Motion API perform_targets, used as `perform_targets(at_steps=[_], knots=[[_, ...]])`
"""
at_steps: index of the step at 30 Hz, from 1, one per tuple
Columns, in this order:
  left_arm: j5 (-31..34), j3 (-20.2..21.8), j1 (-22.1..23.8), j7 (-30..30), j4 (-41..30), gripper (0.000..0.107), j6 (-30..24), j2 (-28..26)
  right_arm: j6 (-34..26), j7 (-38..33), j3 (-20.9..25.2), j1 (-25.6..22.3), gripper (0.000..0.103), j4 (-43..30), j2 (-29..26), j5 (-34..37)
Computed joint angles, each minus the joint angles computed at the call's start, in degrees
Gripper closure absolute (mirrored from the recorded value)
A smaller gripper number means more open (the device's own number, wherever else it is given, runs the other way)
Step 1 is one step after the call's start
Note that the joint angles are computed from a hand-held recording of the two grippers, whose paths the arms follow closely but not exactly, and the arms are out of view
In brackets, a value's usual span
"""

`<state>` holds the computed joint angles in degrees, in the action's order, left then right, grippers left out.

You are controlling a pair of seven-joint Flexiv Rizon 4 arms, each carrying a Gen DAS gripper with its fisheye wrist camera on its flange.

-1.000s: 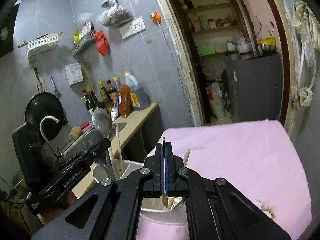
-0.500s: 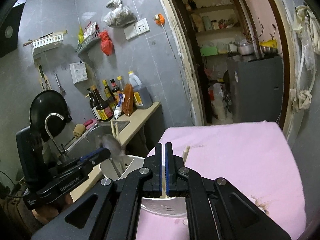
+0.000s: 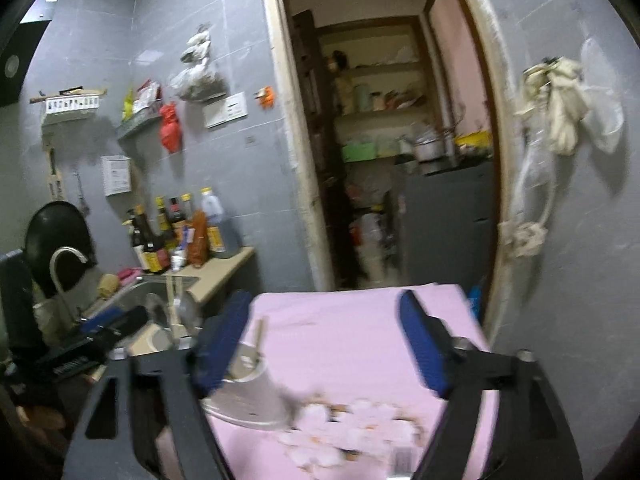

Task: Organize utensils
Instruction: 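Move both open tools down to the steel fork and metal peeler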

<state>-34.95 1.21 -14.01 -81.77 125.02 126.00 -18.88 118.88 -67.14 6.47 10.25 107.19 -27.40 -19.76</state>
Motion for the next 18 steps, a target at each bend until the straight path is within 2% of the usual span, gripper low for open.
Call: perform_targets(at_steps=[1,3,5,8,12,15,18], knots=[[-3.9,0.9,-2.8,2.7,-0.6,0.009,0.9,-0.6,1.2,-1.4,-1.5,0.7,0.005,0.9,0.6,1.5],[-11.0,1.4,-7.2,7.8,-1.8,0.008,4.2,-1.9,2.3,-4.3,-3.8,2.0,0.005,2.3,1.6,4.0],[-15.0,0.3,-9.2,11.4,-2.8,0.007,7.5,-3.0,3.0,-8.5,-6.5,3.7,0.004,3.7,2.6,7.2],[-18.5,-1.8,-10.5,15.2,-4.0,0.006,10.5,-4.3,2.8,-12.5,-7.4,3.4,0.002,5.4,3.8,9.6],[-21.6,-4.5,-11.6,18.7,-5.9,0.006,12.1,-6.0,2.0,-12.1,-4.9,-1.8,0.002,6.6,4.0,7.2],[-24.1,-6.2,-12.5,21.3,-7.6,0.006,10.3,-7.3,2.4,-12.4,-4.3,-4.2,0.002,6.7,2.9,5.7],[-26.3,-7.2,-13.4,23.2,-8.9,0.006,8.0,-8.5,1.7,-9.8,-1.4,-9.5,0.002,6.2,1.2,0.0]])
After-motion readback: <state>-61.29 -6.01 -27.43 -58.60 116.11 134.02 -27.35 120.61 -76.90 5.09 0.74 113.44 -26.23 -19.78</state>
